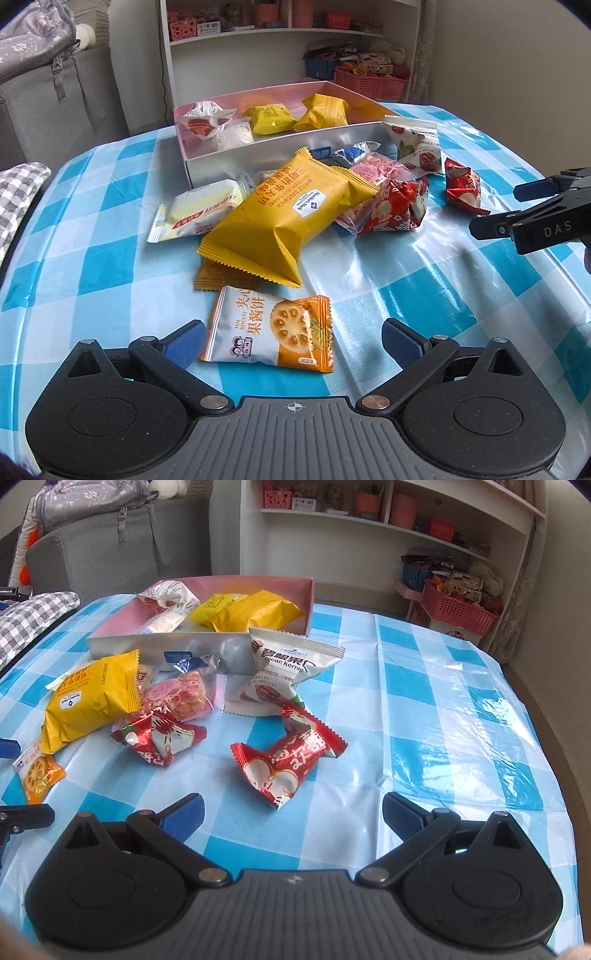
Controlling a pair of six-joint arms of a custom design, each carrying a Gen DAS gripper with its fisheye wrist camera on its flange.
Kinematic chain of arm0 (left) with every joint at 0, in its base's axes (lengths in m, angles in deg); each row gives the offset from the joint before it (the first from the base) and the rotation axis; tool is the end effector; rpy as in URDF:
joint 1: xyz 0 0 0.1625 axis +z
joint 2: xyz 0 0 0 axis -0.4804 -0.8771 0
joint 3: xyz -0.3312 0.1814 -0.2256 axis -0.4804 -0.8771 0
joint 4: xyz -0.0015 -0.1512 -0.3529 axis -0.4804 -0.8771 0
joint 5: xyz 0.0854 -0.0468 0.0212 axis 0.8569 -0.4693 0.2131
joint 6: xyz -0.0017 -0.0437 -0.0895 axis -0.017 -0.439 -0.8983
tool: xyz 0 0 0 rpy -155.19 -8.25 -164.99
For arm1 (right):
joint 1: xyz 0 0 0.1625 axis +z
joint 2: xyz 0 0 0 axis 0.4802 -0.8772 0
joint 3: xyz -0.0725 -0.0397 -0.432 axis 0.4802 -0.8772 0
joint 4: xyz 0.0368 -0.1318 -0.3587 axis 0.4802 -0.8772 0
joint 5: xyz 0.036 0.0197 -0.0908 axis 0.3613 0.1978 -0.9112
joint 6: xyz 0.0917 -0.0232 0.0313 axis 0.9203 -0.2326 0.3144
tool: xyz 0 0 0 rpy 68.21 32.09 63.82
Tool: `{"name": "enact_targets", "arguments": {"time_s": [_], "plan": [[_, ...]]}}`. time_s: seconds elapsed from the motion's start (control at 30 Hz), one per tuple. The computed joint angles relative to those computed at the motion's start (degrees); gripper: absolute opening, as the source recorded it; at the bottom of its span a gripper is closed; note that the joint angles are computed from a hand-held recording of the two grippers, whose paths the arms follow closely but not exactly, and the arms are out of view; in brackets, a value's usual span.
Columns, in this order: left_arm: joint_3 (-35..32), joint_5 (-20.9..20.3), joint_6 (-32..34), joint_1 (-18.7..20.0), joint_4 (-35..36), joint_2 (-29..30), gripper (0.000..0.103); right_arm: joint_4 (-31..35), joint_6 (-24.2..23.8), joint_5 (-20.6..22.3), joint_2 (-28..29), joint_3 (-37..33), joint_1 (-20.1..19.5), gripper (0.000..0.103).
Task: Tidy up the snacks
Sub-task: 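Grasp orange biscuit packet with left tool while right tool grasps red candy wrapper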
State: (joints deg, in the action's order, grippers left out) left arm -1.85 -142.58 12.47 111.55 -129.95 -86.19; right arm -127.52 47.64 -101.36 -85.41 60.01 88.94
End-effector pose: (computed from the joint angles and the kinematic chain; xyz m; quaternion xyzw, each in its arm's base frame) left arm 0.0655 -0.7460 0.3972 0.4714 0.8453 -0.1535 0.1993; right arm 0.3781 -0.6227 -0.0759 0.0503 -0.8284 0.3816 0.4070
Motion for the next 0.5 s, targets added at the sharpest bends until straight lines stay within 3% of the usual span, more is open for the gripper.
{"name": "enact_targets", "arguments": {"time_s": [0.13, 0.5], "plan": [[-0.39, -1.11, 0.48, 0.24, 0.44, 0.1, 0.097, -0.09, 0.43, 2.04, 0.16, -0.12, -0.85, 0.103], [-0.87, -0.85, 0.44, 0.29, -0.18, 0.64, 0.076, -2.94, -1.75, 4.32, 1.5, -2.53, -1.98, 0.103]]}}
